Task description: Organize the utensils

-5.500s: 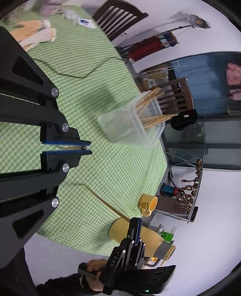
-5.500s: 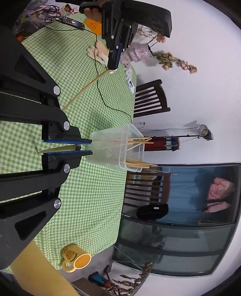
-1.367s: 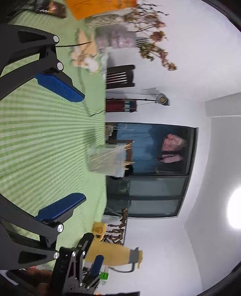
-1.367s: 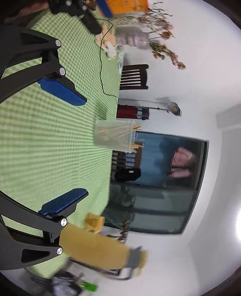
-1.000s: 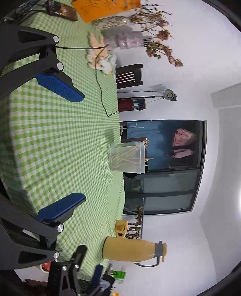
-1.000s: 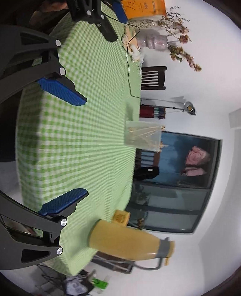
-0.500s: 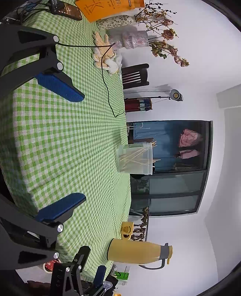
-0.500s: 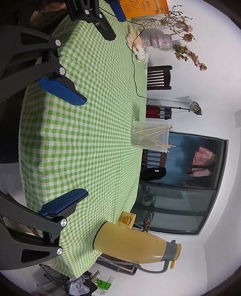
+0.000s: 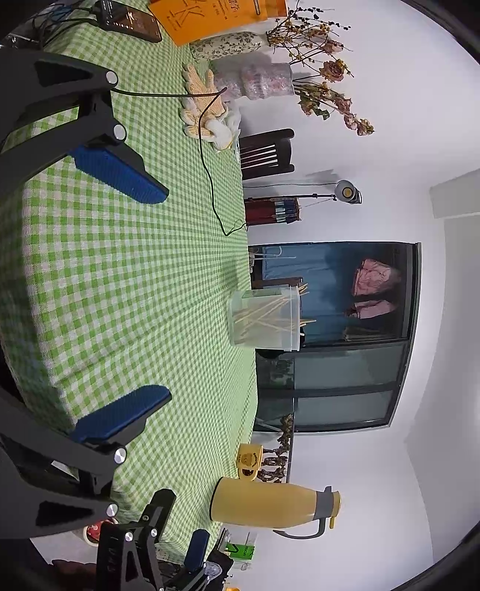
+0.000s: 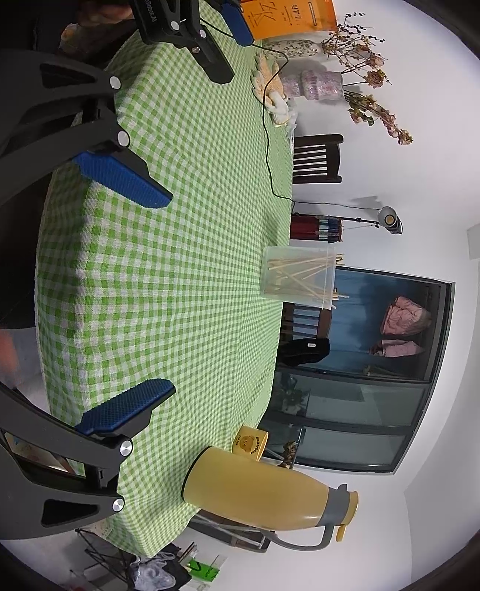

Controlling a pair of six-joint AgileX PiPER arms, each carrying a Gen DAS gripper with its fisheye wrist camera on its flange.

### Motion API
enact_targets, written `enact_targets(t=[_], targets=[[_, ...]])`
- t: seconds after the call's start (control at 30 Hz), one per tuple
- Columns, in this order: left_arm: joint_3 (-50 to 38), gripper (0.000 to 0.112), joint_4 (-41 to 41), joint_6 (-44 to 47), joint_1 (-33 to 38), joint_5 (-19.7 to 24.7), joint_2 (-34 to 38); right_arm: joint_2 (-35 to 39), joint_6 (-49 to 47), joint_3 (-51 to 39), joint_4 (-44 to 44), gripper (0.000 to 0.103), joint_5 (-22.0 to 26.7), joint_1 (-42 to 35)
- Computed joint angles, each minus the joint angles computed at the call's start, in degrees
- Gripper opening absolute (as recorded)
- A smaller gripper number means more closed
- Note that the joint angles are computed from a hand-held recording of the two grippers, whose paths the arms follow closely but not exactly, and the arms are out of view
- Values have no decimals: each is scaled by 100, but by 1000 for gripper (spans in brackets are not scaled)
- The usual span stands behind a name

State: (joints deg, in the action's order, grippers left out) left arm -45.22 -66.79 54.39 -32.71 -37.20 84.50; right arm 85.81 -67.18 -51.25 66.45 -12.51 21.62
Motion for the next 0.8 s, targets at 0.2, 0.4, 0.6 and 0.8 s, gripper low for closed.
enact_targets(t=[0.2,0.4,0.6,0.8], targets=[[1,95,7,-13,-4,-18,5,7,-43,-20,42,90,33,-3],[-17,95,-37,37,-11,-14,16,37,-282,-42,271,90,7,57],[7,95,-40,32,-30,-32,3,28,-263,-33,255,90,-7,70],[9,95,-50,37,-35,-26,-3,28,-268,-34,263,90,-8,68]])
